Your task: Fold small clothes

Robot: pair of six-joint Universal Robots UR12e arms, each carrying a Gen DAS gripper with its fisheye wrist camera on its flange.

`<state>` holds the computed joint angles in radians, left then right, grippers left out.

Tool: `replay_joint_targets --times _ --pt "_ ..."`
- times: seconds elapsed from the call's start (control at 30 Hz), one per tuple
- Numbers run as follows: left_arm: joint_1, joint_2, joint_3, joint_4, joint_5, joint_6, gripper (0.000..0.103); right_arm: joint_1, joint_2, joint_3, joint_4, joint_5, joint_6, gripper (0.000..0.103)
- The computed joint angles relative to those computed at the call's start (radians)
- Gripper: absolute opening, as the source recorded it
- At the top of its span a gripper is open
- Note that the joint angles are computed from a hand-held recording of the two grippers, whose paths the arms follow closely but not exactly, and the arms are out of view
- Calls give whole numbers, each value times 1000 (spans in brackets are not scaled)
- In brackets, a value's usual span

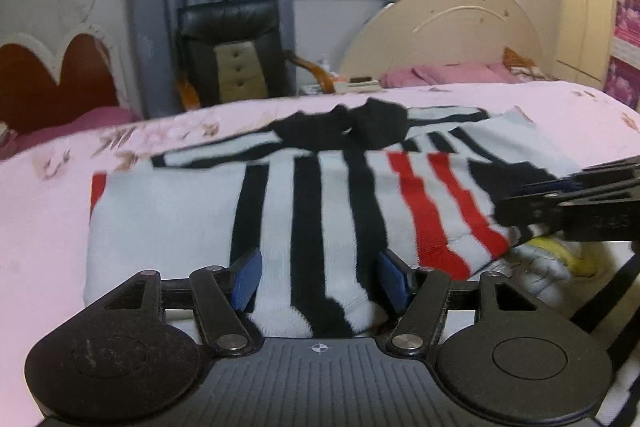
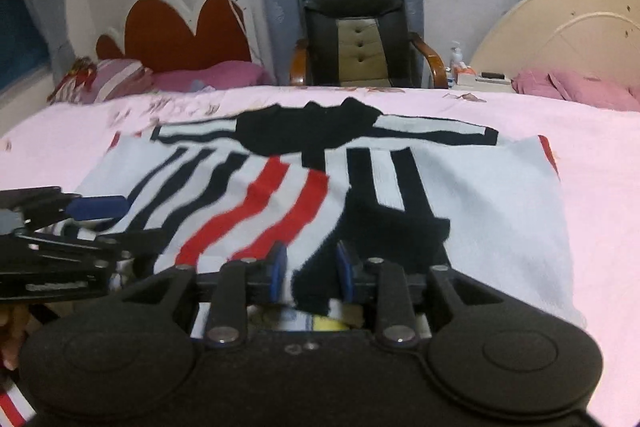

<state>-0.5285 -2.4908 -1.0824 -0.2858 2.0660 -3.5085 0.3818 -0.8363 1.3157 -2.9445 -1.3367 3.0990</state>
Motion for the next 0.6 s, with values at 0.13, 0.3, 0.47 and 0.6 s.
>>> replay_joint_targets --times 0.13,0.3,0.47,0.6 --pt "-5 20 -26 -41 47 -67 71 -13 -10 25 -18 -53 -4 25" --pt "-11 19 -16 -93 82 -107 72 -39 -16 33 5 -29 16 33" --pt "-19 7 16 -153 124 -150 73 -44 -10 33 -7 -5 -5 35" --pt "-22 4 30 -194 142 -173 78 -52 -11 38 -12 22 -21 35"
